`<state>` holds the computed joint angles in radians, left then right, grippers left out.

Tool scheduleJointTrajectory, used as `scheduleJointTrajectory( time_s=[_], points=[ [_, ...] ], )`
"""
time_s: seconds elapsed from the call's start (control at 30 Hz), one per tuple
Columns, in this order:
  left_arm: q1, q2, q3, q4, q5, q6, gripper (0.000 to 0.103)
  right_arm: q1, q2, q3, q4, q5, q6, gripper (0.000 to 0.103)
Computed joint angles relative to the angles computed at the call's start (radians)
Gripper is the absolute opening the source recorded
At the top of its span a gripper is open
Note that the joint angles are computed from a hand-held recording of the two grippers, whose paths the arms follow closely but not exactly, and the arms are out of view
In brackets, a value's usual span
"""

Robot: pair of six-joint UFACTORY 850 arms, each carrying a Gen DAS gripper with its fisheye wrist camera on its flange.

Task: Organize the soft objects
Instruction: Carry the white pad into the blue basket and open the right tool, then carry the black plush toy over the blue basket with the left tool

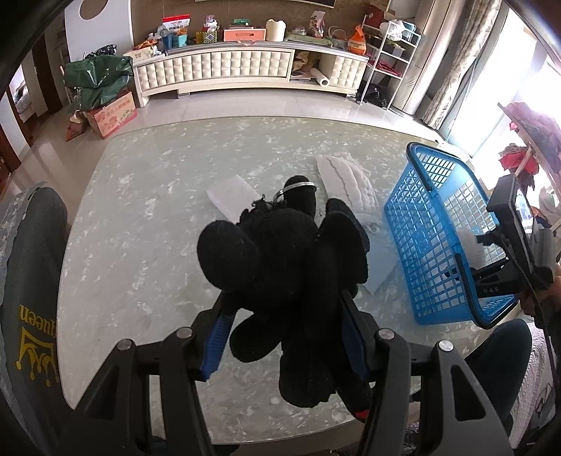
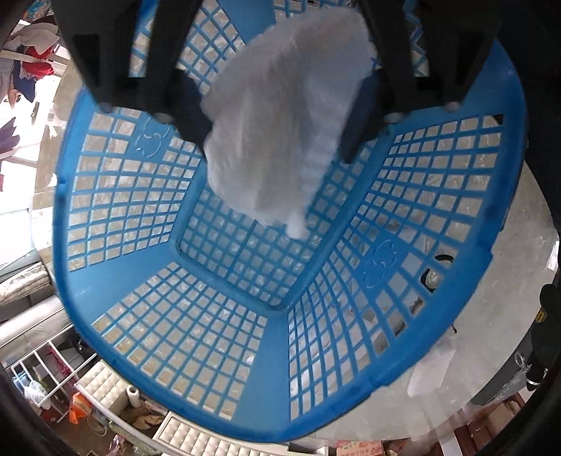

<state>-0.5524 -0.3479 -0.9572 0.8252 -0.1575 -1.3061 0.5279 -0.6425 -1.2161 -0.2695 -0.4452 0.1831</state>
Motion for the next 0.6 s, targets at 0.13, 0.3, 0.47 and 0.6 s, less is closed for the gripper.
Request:
scheduleJointTrajectory(
  time_s=[0.13, 0.3, 0.47, 0.6],
  points=[
    [-0.007, 0.009, 0.006, 0.033, -0.003, -0.035, 0.055, 0.014, 0.025, 0.021, -0.096, 0.018, 0.088, 0.097],
    [-0.013, 0.025, 0.019, 0.103, -0.003, -0.109, 0.055, 0.035, 0.053, 0.043, -0.269, 0.010, 0.264, 0.101],
    [-0.027, 0.045, 0.034, 0.186, -0.007, -0.193, 0.055, 0.037, 0.098, 0.083, -0.400, 0.018, 0.407, 0.103],
    [-0.042, 0.059, 0.038, 0.235, -0.013, -0.243, 0.055, 0.038, 0.162, 0.140, -0.502, 0.052, 0.542, 0.103]
  ],
)
